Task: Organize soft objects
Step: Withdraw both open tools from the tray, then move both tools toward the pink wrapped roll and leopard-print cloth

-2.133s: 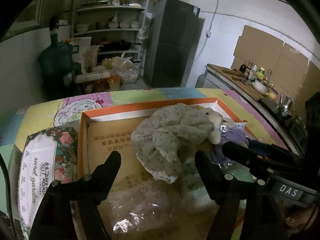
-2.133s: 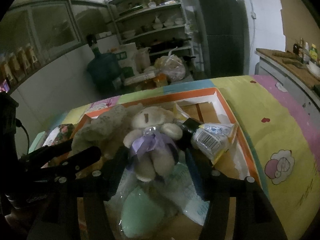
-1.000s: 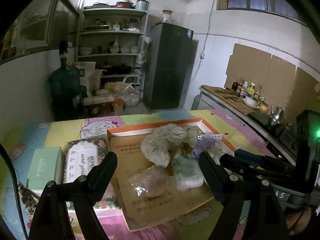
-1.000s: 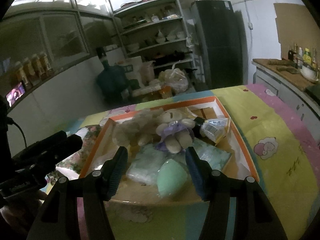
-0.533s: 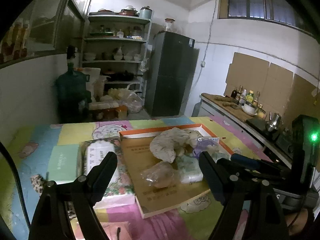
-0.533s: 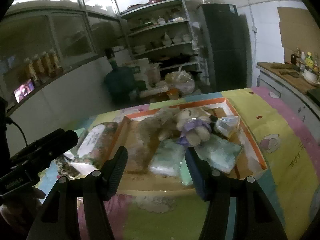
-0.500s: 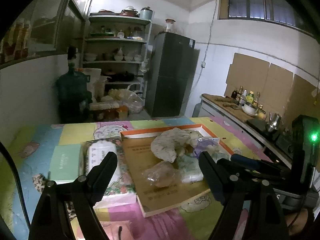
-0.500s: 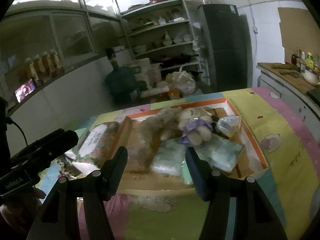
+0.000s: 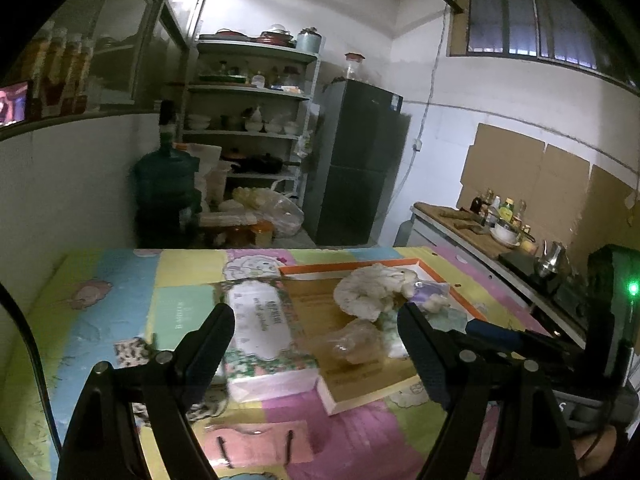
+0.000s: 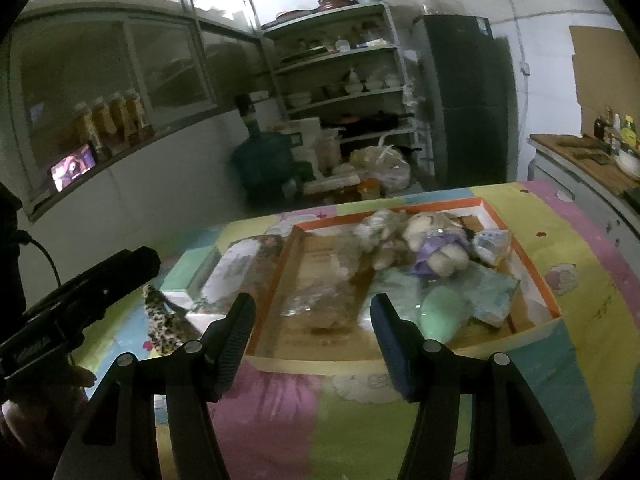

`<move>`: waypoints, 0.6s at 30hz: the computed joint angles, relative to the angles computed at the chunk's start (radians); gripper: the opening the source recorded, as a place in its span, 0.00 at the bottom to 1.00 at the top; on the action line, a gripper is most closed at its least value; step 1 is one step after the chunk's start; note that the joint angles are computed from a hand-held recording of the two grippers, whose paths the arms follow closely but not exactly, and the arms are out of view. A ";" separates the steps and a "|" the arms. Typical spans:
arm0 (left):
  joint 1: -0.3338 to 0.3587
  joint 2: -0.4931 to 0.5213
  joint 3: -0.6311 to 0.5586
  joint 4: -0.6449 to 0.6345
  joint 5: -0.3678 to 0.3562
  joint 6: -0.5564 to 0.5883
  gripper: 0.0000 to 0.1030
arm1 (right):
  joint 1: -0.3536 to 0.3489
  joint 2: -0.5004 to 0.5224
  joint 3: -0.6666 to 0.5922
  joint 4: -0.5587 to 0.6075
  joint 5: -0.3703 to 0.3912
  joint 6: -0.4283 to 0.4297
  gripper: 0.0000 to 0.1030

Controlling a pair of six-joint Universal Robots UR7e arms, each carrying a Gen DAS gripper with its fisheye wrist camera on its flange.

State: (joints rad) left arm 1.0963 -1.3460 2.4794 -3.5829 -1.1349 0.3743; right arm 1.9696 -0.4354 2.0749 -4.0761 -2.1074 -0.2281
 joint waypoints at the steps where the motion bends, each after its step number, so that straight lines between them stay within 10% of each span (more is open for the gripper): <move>1: 0.004 -0.009 0.001 0.004 -0.001 0.002 0.81 | 0.007 0.005 -0.005 0.004 -0.003 0.002 0.60; 18: 0.134 -0.177 0.004 0.053 -0.033 0.029 0.81 | 0.064 0.075 -0.111 0.183 0.070 -0.034 0.60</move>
State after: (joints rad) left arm 1.2302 -1.5232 2.4834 -3.5299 -1.1682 0.4035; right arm 2.0335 -0.3604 1.9643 -3.8929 -2.0377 -0.2620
